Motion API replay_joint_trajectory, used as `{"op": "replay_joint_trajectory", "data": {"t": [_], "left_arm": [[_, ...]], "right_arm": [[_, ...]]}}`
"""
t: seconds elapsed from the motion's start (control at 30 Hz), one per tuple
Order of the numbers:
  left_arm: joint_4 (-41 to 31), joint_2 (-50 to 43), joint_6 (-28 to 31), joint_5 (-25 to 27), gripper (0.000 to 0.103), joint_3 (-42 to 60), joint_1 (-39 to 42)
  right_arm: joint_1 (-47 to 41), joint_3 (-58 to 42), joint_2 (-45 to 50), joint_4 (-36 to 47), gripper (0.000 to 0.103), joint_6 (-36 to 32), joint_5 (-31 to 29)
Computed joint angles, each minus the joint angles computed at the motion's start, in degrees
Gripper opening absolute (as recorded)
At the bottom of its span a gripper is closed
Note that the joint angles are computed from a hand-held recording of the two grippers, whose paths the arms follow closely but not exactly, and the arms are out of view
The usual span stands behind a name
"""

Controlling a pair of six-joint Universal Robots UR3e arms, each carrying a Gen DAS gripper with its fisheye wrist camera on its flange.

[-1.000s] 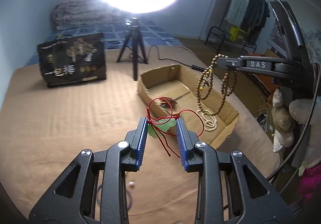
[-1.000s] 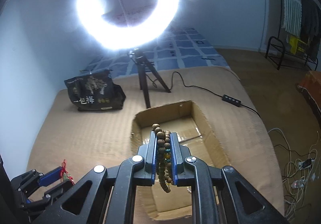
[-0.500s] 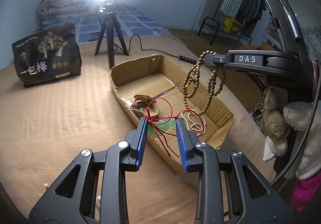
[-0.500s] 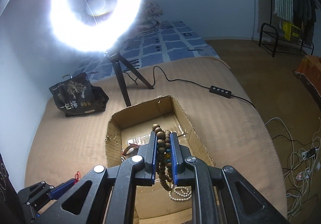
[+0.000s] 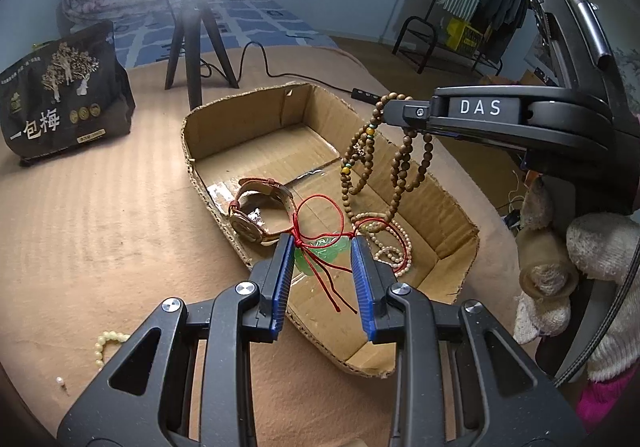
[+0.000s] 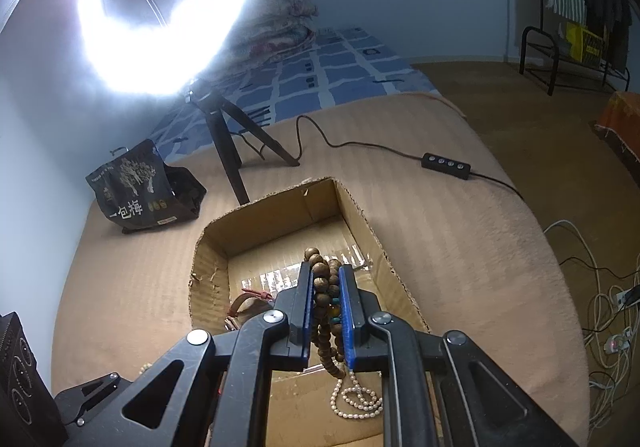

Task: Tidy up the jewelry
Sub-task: 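Carry the jade pendant and wooden mala into the box and open both grippers, then move both grippers back toward the yellow bracelet and blue bangle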

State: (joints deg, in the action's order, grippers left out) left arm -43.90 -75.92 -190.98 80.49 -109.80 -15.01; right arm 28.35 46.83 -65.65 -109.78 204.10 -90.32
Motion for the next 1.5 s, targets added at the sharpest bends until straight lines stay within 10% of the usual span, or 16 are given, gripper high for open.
{"op": "replay_joint_trajectory", "data": {"t": [0.2,0.43,1.5], "left_arm": [[-0.1,-1.5,0.0,0.4,0.029,0.7,-0.6],[-0.4,-2.0,-0.3,2.0,0.055,1.5,-1.5],[-3.1,5.6,1.5,3.6,0.055,-0.1,-1.2]], "right_arm": [[-0.5,0.7,0.8,0.0,0.013,-0.6,1.0],[-0.1,0.7,0.9,0.4,0.065,0.2,-1.4],[2.8,-5.8,1.1,7.0,0.074,-0.6,-6.1]]}}
